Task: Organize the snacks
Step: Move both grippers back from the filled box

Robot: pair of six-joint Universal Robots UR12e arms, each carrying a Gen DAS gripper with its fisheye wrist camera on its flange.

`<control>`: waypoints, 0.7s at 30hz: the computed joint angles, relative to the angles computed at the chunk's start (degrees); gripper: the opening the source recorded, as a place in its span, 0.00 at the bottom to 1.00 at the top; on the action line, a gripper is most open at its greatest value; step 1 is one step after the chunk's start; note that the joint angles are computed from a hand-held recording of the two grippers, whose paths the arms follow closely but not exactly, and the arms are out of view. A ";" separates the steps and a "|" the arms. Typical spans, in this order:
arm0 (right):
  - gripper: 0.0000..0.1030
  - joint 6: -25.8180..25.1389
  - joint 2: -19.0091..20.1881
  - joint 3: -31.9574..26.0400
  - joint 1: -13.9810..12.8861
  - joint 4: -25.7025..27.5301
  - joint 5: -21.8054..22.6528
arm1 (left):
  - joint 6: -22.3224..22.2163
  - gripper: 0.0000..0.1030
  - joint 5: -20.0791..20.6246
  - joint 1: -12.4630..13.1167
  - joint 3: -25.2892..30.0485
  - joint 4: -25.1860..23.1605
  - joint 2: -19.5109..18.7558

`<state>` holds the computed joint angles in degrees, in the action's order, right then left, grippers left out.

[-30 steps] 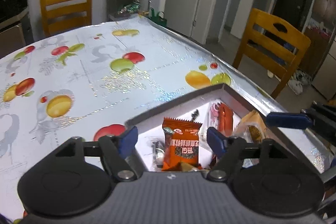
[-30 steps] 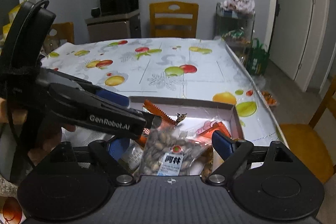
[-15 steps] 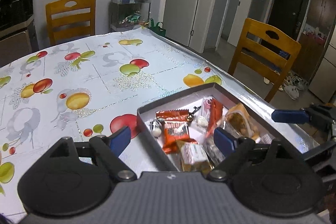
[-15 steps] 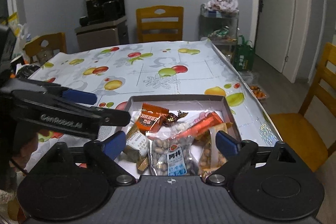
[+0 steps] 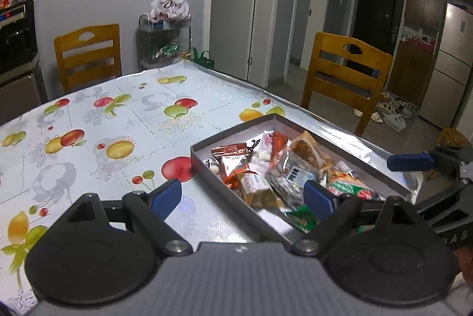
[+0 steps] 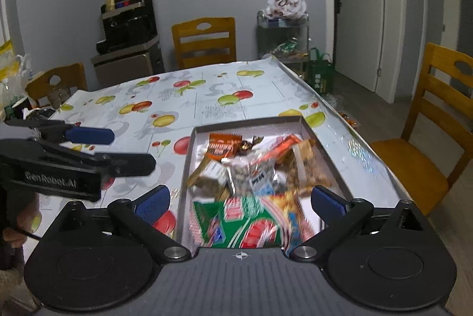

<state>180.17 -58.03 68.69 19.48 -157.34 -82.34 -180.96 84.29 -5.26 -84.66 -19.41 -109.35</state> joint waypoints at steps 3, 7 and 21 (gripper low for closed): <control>1.00 0.12 -1.34 2.93 0.85 -2.87 -2.75 | 1.24 0.88 0.89 -0.16 -2.13 1.05 1.38; 1.00 2.84 -2.72 6.17 1.54 -4.81 -4.68 | 2.83 0.90 4.29 -0.88 -4.44 0.73 2.69; 1.00 5.75 -3.99 10.16 2.92 -4.85 -7.06 | 4.16 0.90 7.37 -2.17 -10.83 2.28 5.02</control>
